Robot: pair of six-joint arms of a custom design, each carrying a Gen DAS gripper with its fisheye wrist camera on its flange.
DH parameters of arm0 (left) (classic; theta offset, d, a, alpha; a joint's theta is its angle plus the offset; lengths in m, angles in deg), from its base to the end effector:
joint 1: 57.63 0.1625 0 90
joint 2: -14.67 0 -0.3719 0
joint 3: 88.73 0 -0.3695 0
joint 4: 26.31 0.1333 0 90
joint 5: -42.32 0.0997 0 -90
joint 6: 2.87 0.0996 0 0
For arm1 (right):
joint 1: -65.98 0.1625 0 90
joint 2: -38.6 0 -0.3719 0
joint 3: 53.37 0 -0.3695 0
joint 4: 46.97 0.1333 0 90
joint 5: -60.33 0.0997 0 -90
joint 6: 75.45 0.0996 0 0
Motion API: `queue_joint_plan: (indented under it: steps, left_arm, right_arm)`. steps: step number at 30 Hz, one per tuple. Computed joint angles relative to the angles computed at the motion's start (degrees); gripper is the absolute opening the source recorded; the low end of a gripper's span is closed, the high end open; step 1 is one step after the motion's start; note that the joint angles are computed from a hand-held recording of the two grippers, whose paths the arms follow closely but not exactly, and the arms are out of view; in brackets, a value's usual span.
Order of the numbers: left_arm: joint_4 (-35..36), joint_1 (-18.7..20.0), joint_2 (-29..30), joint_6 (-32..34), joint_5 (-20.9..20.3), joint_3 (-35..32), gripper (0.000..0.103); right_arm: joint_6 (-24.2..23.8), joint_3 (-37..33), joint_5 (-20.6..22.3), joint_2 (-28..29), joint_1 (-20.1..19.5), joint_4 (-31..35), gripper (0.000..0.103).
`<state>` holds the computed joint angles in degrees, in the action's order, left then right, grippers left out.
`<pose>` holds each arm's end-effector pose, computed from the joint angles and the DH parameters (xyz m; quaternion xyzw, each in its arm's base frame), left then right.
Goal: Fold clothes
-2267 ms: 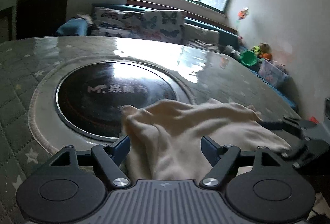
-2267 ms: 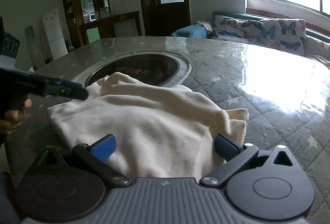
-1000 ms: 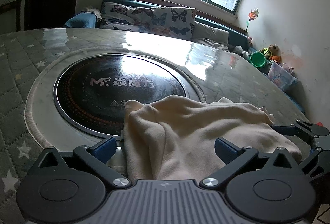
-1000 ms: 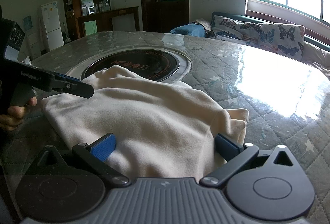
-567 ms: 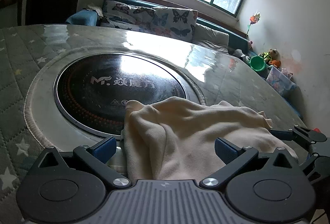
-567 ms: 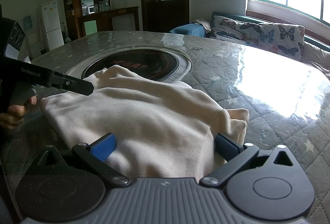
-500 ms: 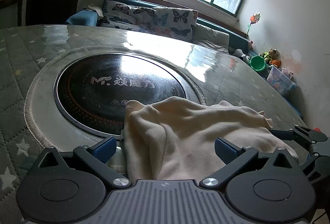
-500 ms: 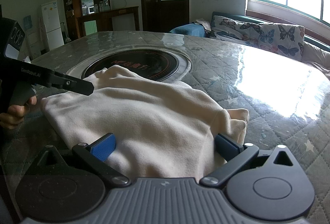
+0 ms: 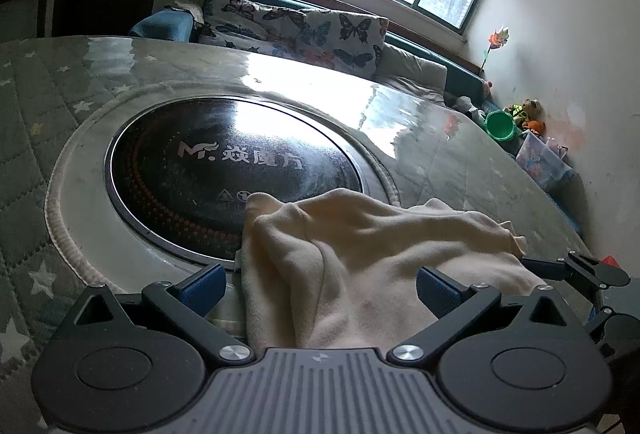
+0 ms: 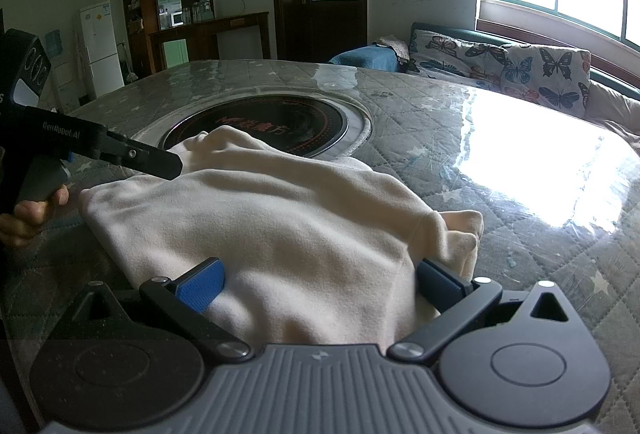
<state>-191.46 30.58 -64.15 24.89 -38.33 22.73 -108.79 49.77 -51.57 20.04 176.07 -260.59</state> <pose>0.1331 -0.5276 0.3230 0.2083 0.9057 -0.3350 0.1552 0.2700 -0.4582 -0.0960 0.3593 -0.8551 0.3052 0.2157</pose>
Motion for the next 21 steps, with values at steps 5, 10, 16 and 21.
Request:
queue_joint_plan:
  steps: [5,10,16,21]
  left_arm:
    - [-0.84,-0.41,-0.01,1.25,1.01,0.58,0.103]
    - [-1.44,-0.49,0.10,1.80,1.25,0.84,0.103]
    - [-1.76,-0.51,0.19,2.40,1.39,0.91,0.103]
    - [-1.72,-0.46,0.23,2.39,1.35,0.83,0.103]
  right_arm:
    - [-0.02,0.02,0.02,0.01,-0.02,-0.03,0.103]
    - [-0.03,0.11,0.01,-0.11,-0.02,0.02,0.103]
    - [-0.02,0.12,0.01,-0.10,-0.01,0.00,0.103]
    - [-0.04,0.10,0.01,-0.08,-0.01,-0.01,0.103]
